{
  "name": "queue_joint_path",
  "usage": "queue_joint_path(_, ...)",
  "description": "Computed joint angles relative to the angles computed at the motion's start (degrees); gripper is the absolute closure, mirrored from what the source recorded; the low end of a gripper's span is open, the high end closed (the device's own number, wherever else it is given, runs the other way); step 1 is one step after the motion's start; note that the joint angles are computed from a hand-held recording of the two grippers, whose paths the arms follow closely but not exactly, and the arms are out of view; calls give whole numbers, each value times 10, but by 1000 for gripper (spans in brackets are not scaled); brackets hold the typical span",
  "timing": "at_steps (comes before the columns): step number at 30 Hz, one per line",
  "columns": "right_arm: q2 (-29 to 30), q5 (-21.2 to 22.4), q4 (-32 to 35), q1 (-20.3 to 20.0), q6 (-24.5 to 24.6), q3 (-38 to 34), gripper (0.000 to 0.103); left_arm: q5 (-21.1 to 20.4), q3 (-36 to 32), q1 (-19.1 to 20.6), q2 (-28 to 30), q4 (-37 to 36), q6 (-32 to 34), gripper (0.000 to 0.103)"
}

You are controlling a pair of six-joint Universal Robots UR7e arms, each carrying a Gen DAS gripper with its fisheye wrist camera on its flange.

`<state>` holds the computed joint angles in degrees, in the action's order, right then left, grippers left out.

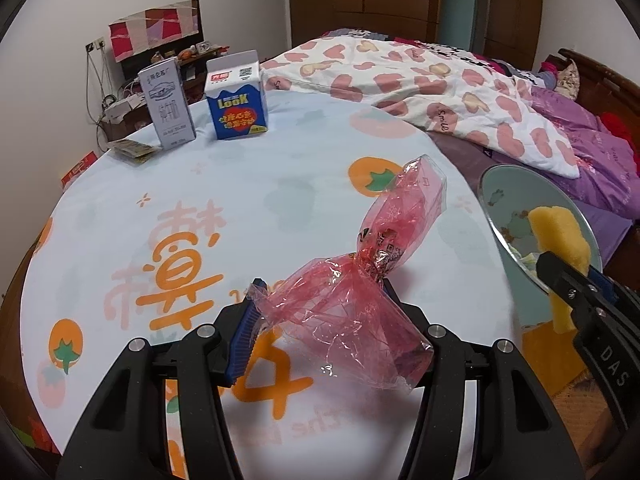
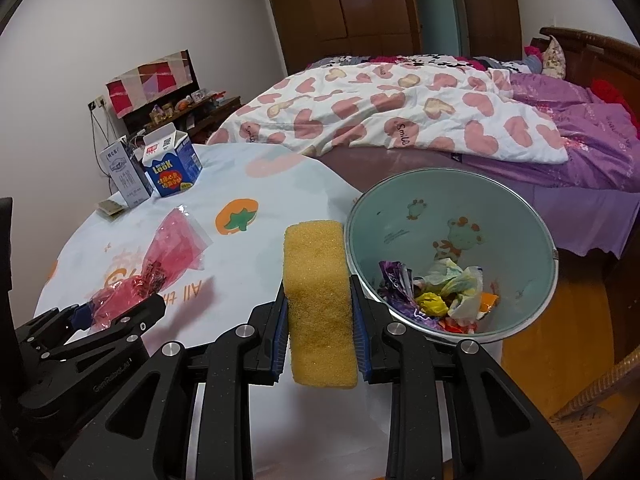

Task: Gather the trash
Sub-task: 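Carry the sponge with the right gripper while the left carries the pink bag over the bin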

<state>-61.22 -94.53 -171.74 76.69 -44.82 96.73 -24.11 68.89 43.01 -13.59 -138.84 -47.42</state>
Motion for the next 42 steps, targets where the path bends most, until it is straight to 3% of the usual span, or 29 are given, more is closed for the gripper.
queue_joint_path(18, -1, -15, -15, -9, 9, -12, 75, -14, -45, -1, 28, -16, 56, 47)
queue_joint_path(33, 3, -18, -22, -24, 26, -49, 75, -24, -153, -7, 93, -27, 140, 47)
queue_joint_path(42, 16, -29, -18, -27, 21, -83, 75, -42, -258, -4, 147, -1, 175, 47)
